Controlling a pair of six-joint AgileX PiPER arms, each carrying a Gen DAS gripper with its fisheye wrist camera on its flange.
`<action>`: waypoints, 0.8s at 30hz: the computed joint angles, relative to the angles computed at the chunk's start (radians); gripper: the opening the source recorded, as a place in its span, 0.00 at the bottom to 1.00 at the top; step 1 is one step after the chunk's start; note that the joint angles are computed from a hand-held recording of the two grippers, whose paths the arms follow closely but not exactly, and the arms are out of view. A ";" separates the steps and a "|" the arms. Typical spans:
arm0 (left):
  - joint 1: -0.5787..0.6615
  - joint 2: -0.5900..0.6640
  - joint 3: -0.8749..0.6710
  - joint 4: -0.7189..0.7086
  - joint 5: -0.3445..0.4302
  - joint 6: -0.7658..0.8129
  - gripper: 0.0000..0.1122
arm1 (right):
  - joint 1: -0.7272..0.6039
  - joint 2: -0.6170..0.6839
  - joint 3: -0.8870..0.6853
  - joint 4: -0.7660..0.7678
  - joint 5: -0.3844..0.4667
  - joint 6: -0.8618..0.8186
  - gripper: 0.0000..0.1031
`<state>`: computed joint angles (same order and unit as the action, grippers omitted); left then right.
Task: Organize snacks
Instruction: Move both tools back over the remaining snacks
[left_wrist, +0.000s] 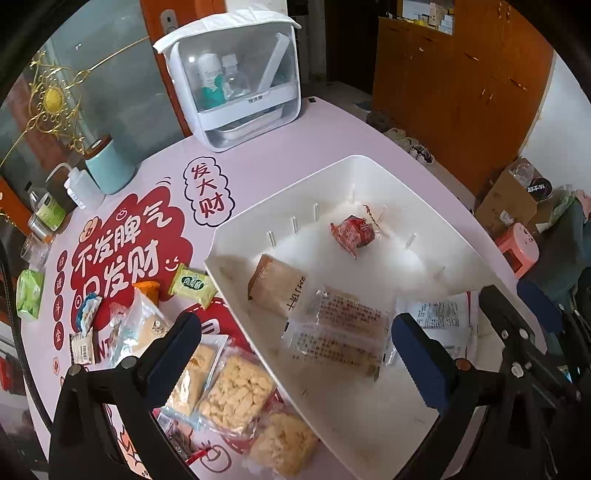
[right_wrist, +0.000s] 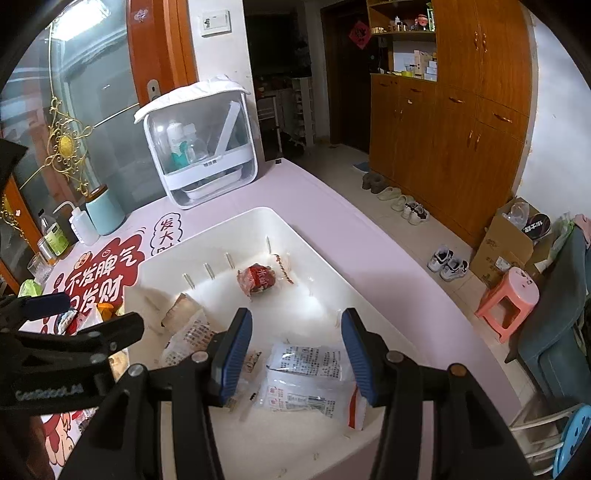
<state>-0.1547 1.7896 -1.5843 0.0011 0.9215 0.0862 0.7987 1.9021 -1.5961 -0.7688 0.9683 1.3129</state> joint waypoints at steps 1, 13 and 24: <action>0.004 -0.009 0.007 -0.001 -0.002 0.002 0.91 | 0.005 0.007 -0.014 0.001 0.006 -0.006 0.50; 0.170 -0.163 0.095 -0.081 0.026 0.106 0.91 | 0.069 0.099 -0.221 -0.003 0.071 -0.098 0.50; 0.582 -0.253 0.155 -0.236 0.039 0.328 0.91 | 0.152 0.375 -0.723 0.070 0.241 -0.315 0.50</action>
<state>0.4269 1.5363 -1.4294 -0.2351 0.9606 0.4141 0.9505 2.2772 -2.3196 -0.6992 1.2098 0.9977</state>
